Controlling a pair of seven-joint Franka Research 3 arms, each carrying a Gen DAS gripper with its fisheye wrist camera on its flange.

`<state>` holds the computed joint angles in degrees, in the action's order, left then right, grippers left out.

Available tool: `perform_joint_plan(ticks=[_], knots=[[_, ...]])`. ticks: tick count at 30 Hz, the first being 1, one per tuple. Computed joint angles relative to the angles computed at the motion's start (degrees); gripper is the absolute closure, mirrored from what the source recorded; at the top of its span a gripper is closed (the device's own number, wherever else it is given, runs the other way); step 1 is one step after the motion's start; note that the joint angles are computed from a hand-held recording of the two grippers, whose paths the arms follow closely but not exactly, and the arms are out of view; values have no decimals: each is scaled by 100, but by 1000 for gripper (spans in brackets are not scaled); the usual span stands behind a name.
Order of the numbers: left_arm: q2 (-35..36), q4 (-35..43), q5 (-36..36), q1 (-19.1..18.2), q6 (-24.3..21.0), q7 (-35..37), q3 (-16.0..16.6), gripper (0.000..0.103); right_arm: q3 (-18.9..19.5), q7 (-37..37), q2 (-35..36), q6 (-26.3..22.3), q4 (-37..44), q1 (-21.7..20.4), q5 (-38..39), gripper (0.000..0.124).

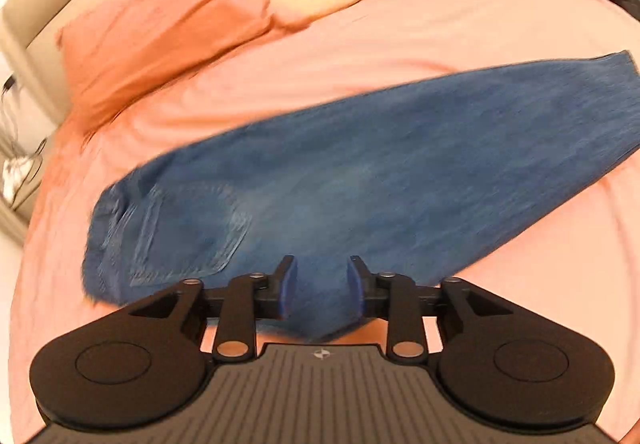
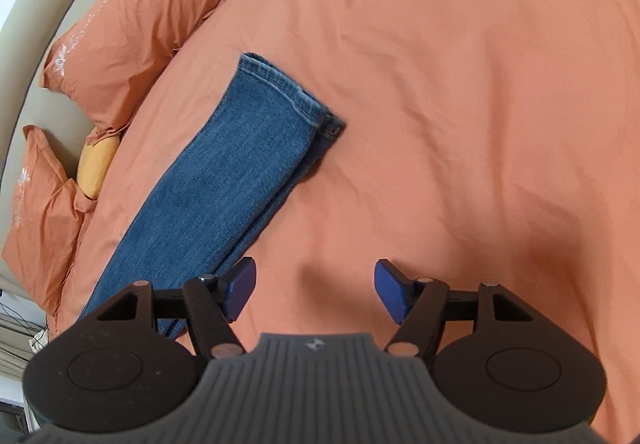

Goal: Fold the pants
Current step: 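Move the right tool to the stacked leg hems and grasp them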

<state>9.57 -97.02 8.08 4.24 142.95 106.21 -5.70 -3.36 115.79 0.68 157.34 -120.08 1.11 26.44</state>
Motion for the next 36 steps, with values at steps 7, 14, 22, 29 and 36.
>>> perform_joint_plan(ticks=[7, 14, 22, 29, 36], knots=[[505, 583, -417, -201, -146, -177, -226, 49, 7, -1172, 168, 236, 146, -73, 1361, 61], [778, 847, -127, -470, -335, -512, -276, 49, 86, -1945, 591, 324, 486, -321, 3201, 64], [1166, 1333, -135, -570, -498, -591, -352, 49, 220, -1959, 1201, 99, 1082, -583, 3711, 69], [1499, 1726, -283, -581, -697, -696, -397, 49, 361, -1650, 1540, 268, 1388, -648, 3818, 81], [1755, 2009, -608, -505, -763, -411, -561, 49, 519, -1599, 1626, 775, 1316, -689, 4234, 98]])
